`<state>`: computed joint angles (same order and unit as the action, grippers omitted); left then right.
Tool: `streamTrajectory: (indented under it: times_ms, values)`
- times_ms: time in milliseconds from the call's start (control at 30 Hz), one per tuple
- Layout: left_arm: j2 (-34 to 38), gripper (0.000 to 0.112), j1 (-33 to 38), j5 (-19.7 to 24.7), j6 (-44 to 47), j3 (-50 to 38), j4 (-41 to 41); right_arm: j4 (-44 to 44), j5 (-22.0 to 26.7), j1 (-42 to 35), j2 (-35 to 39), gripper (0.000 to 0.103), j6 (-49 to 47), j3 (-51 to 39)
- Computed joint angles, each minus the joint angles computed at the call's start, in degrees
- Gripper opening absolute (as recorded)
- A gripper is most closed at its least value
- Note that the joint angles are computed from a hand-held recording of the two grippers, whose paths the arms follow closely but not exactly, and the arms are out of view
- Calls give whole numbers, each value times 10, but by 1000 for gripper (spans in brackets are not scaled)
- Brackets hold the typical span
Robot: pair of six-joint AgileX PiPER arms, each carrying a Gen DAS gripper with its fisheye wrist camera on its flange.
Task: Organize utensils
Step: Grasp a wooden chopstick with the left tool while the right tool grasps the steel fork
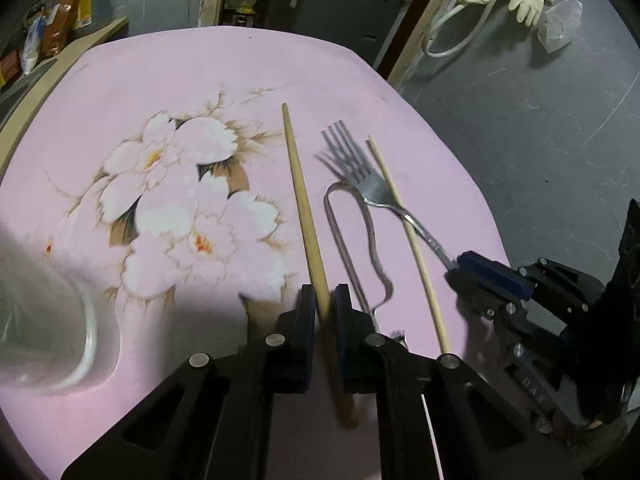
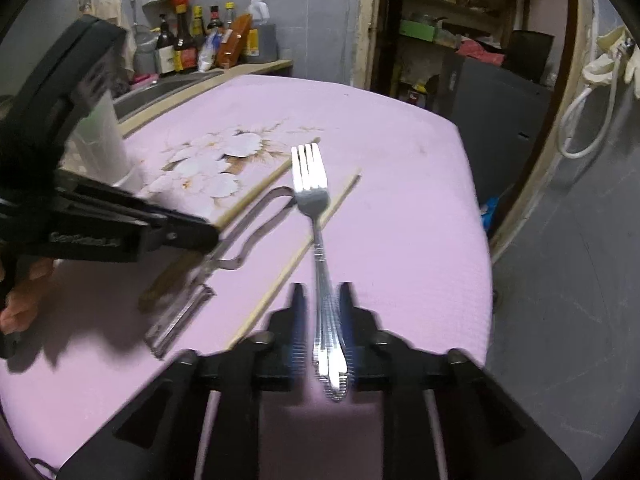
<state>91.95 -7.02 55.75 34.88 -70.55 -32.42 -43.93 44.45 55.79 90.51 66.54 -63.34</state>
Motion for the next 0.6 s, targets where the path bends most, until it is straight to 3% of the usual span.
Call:
streamTrajectory:
  times_ms: [200,300,367,433,600]
  values:
    - [-44,7,35,32,34,39,2,-5,28,26,-31,9,39,28]
    - [-44,7,43,52,29,29,10,-1,20,24,-42,9,35,37]
    - [-38,7,39,58,21,18,17,-2,17,17,-36,12,31,31]
    - [-35,8,36,63,13,8,29,-7,10,9,-28,23,25,19]
    - [-5,17,6,55,-32,-37,60,6,3,-16,11,24,-55,-35]
